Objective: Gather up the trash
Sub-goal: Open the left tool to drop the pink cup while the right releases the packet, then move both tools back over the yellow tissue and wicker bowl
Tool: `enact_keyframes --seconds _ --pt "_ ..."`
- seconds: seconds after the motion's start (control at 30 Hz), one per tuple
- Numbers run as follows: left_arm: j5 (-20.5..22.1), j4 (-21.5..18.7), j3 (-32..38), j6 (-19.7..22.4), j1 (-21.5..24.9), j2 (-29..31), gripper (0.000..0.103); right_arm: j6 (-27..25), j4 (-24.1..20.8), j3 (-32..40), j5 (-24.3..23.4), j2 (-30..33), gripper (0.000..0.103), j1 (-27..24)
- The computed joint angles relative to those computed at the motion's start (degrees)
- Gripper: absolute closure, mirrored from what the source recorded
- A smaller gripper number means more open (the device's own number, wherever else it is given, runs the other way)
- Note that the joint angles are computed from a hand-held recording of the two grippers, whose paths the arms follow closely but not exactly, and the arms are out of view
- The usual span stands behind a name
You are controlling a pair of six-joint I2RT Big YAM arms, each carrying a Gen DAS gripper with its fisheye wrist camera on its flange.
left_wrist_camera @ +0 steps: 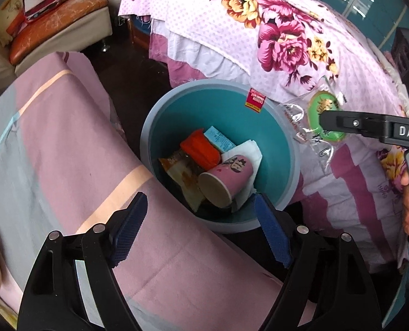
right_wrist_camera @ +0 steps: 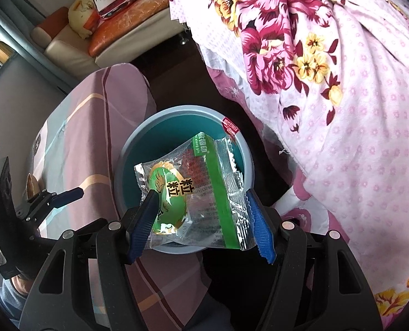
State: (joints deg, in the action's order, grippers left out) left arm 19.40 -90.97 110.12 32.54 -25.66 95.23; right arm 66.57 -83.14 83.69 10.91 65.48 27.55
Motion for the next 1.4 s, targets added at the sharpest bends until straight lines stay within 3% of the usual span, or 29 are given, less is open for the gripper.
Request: enact_keyframes --seconds 0.23,0.53,1.0,1.4 --pt "1.7 0.0 1.2 -1.3 1.0 0.1 0.022 -1.5 0.5 1.2 -0.4 2.1 0.041 -1.2" --pt "3.5 -0.4 1.9 -1.9 2.4 0.5 0.021 -2.7 2.5 2.1 -3.4 4.6 0.03 -2.7" --pt "5.6 -1.2 0.9 -2.6 4.8 -0.6 0.021 0.6 -0.8 4.6 -3.5 5.4 0.027 -0.7" --pt "8.4 -1.7 0.9 -1.1 10.8 -2.7 0.021 1.0 -5.0 14.4 -0.7 11.9 0.027 4.9"
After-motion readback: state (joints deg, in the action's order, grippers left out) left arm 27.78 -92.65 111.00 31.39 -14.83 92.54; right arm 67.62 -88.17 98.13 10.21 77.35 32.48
